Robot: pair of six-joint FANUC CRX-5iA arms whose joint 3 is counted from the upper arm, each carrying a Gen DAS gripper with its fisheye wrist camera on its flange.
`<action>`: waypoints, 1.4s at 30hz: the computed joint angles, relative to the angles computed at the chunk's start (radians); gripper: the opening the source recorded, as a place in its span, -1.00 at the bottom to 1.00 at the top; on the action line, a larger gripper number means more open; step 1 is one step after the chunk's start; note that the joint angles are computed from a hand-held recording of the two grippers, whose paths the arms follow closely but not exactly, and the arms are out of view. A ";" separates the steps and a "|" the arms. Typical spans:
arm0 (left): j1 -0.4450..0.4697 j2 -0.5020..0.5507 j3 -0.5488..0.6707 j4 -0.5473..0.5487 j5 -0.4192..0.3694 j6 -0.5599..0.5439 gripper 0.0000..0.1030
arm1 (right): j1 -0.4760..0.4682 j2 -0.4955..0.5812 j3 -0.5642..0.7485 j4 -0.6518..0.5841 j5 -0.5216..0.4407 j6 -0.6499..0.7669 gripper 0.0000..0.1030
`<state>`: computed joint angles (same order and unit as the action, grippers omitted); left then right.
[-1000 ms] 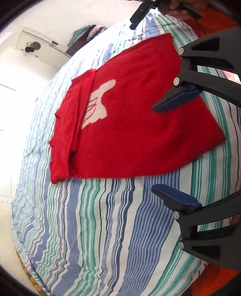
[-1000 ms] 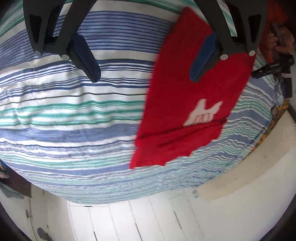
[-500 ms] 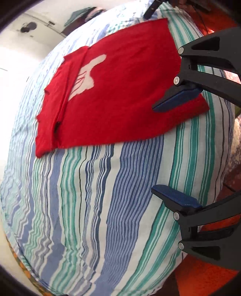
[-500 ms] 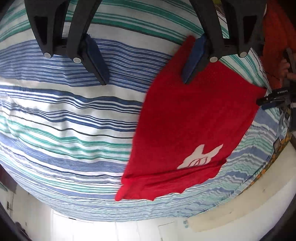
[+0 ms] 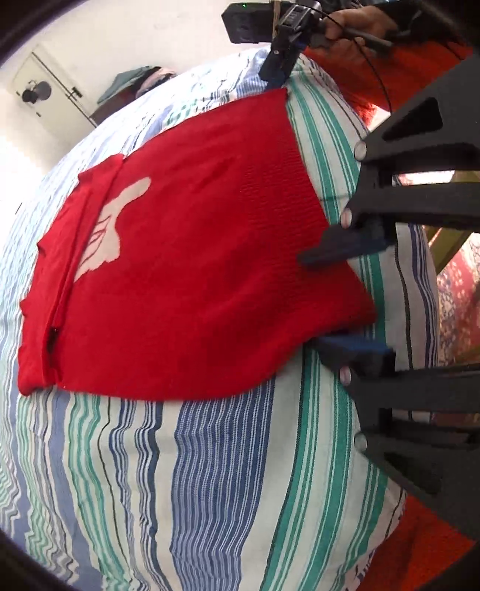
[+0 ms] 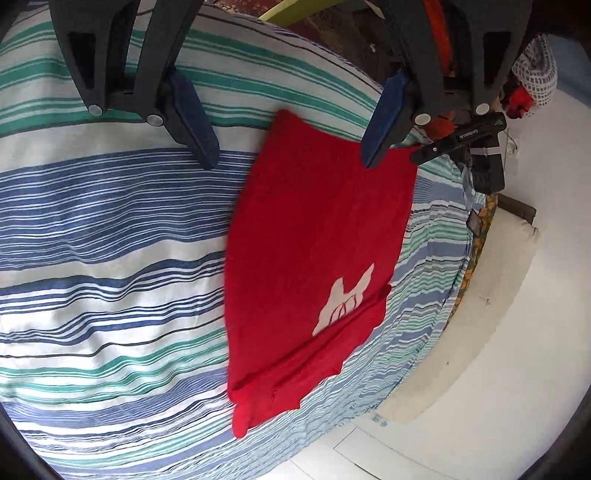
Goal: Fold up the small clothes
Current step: 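Grasp the sweater hem with both grippers and fold it toward the collar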
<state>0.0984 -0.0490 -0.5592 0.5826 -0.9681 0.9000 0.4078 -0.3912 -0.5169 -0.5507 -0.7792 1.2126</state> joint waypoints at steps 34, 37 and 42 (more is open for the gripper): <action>-0.096 0.868 1.140 0.063 0.012 0.537 -0.55 | -0.245 0.841 0.798 -0.123 0.212 0.065 -0.90; -0.088 0.906 1.220 -0.019 -0.043 0.672 0.40 | -0.220 0.907 0.848 0.042 0.183 -0.099 -0.49; -0.080 0.665 0.882 -0.008 0.199 0.533 0.46 | -0.201 0.848 0.796 0.166 0.217 -0.099 0.14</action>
<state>0.0180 0.6164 0.3229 0.5747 -0.7694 1.4328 0.2063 0.4567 0.2794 -0.3844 -0.5621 1.1132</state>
